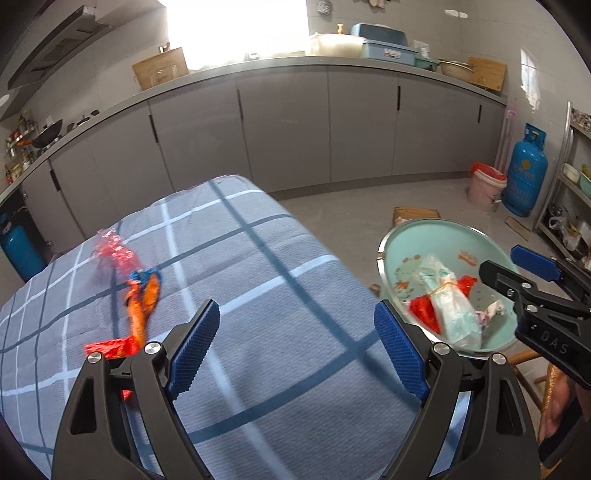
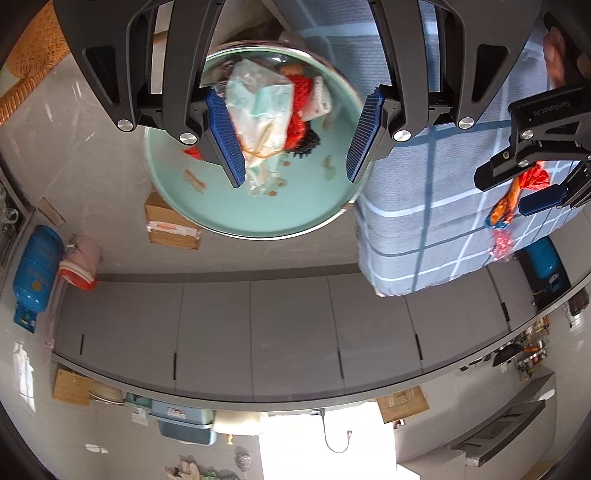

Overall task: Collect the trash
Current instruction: 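Move both tools back to the table toward the orange and red wrappers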

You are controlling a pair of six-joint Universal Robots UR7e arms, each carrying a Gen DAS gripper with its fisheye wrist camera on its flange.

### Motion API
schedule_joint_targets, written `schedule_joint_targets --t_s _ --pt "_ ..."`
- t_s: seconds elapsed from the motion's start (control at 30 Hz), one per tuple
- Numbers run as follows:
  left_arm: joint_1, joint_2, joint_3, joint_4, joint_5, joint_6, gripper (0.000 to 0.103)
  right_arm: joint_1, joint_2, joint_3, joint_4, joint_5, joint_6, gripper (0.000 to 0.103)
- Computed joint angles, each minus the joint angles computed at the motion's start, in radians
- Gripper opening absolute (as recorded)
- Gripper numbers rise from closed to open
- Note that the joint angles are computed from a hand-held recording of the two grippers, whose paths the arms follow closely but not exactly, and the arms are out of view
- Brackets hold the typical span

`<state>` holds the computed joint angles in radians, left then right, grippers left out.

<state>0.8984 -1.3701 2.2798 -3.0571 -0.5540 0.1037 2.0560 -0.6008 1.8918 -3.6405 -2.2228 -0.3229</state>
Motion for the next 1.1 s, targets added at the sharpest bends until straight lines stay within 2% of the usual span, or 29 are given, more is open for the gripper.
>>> schedule_joint_targets --t_s 0.2,0.37,0.67,0.87,1.1 --pt "0.028 -0.074 0.033 -0.009 0.102 0.043 0.085 0.036 0.020 -0.028 0.035 0.031 0.005 0.058" --pt "0.068 -0.128 0.037 -0.018 0.147 0.088 0.085 0.065 0.036 -0.050 0.065 0.054 0.009 0.061" --pt "0.095 -0.169 0.035 -0.028 0.183 0.162 0.085 0.097 0.043 -0.060 0.091 0.079 0.006 0.061" --pt "0.113 -0.182 0.021 0.050 0.183 0.108 0.085 0.100 0.037 -0.046 0.081 0.098 0.016 0.064" --pt "0.148 -0.134 -0.017 -0.016 0.176 0.196 0.085 0.097 0.043 -0.072 0.124 0.127 0.009 0.064"
